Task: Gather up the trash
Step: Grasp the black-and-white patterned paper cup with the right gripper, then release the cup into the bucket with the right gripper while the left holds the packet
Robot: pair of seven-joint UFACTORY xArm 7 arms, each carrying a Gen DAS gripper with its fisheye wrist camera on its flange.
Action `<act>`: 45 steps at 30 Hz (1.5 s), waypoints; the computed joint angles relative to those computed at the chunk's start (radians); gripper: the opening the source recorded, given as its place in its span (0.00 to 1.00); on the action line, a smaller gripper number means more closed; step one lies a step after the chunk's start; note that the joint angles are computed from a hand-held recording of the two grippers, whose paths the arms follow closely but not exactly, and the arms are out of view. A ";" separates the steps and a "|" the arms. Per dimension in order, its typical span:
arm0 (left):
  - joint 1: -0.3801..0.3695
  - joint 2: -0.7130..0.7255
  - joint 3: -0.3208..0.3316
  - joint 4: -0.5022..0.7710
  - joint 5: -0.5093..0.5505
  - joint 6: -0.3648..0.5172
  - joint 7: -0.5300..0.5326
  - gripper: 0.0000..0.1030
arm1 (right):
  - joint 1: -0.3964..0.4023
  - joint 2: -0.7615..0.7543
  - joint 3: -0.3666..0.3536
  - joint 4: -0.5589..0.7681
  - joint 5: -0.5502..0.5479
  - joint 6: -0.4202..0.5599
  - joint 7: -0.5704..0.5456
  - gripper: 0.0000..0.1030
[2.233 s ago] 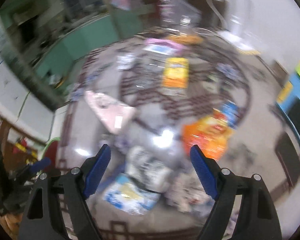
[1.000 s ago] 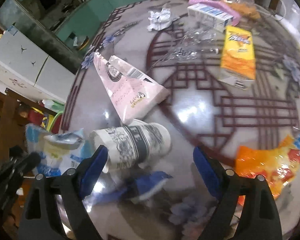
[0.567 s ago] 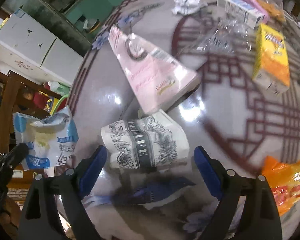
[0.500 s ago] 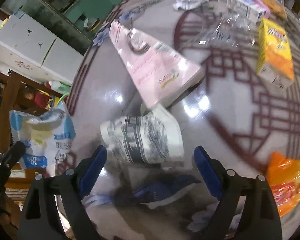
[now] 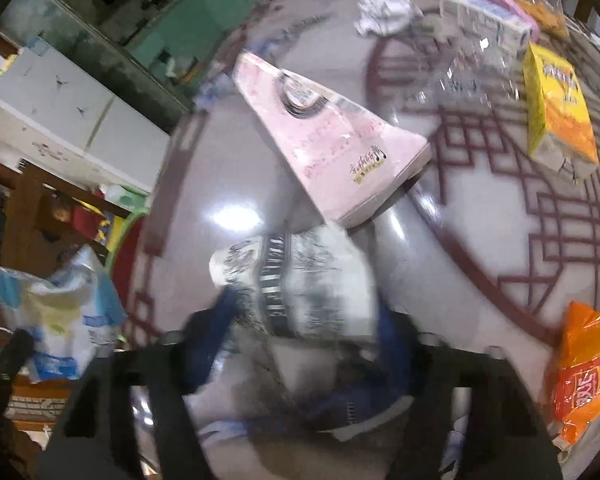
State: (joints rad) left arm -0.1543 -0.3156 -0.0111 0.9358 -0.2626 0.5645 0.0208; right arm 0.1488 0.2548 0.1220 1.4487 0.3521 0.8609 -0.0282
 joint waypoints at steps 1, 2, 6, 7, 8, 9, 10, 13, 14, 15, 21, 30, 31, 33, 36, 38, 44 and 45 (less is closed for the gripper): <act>0.006 -0.011 0.004 -0.010 -0.001 -0.003 -0.008 0.02 | 0.004 -0.007 -0.001 0.005 -0.012 -0.005 0.004 0.44; 0.013 -0.022 0.009 -0.021 -0.003 -0.007 -0.016 0.01 | 0.004 -0.015 0.000 0.004 -0.014 -0.010 -0.004 0.25; 0.037 -0.064 0.020 -0.060 0.002 -0.018 -0.050 0.02 | 0.019 -0.023 0.005 0.031 -0.044 0.012 -0.027 0.06; 0.043 -0.076 0.023 -0.070 0.006 -0.018 -0.060 0.02 | 0.023 -0.026 0.006 0.028 -0.049 0.012 -0.031 0.03; 0.050 -0.084 0.021 -0.078 0.012 -0.019 -0.073 0.01 | 0.026 -0.030 0.008 0.026 -0.052 0.017 -0.036 0.04; 0.056 -0.096 0.022 -0.088 0.018 -0.018 -0.084 0.01 | 0.031 -0.031 0.009 0.026 -0.059 0.024 -0.039 0.04; 0.064 -0.106 0.022 -0.097 0.027 -0.015 -0.097 0.02 | 0.035 -0.027 0.010 0.033 -0.061 0.032 -0.040 0.04; 0.080 -0.130 0.024 -0.117 0.046 -0.009 -0.130 0.01 | 0.042 -0.022 0.012 0.039 -0.067 0.054 -0.057 0.04; 0.082 -0.134 0.025 -0.119 0.050 -0.006 -0.136 0.01 | 0.044 -0.023 0.013 0.037 -0.066 0.052 -0.061 0.04; 0.079 -0.136 0.026 -0.121 0.050 -0.011 -0.139 0.02 | 0.047 -0.018 0.014 0.044 -0.066 0.055 -0.062 0.04; 0.057 -0.096 0.033 -0.106 0.040 0.003 -0.127 0.01 | 0.056 -0.048 0.011 0.022 -0.091 0.088 -0.112 0.63; 0.037 -0.063 0.034 -0.073 0.019 -0.012 -0.098 0.02 | 0.097 0.028 -0.019 0.092 -0.277 0.051 -0.005 0.72; 0.034 -0.055 0.036 -0.067 0.014 -0.011 -0.091 0.02 | 0.099 0.050 -0.023 0.107 -0.296 0.065 0.011 0.72; 0.032 -0.043 0.038 -0.056 0.006 -0.010 -0.078 0.02 | 0.096 0.080 -0.029 0.122 -0.313 0.090 0.030 0.69; 0.037 -0.033 0.036 -0.044 0.007 -0.012 -0.065 0.02 | 0.063 0.064 -0.015 0.085 -0.250 0.069 0.005 0.52; 0.049 -0.026 0.035 -0.036 0.014 -0.014 -0.068 0.02 | 0.056 0.040 -0.014 0.062 -0.239 0.051 -0.005 0.52; 0.092 -0.011 0.039 -0.005 0.049 -0.009 -0.099 0.02 | 0.038 -0.016 0.005 0.082 -0.126 0.050 -0.023 0.52; 0.098 -0.011 0.040 -0.001 0.053 -0.013 -0.102 0.02 | 0.045 -0.023 0.012 0.093 -0.121 0.038 -0.035 0.52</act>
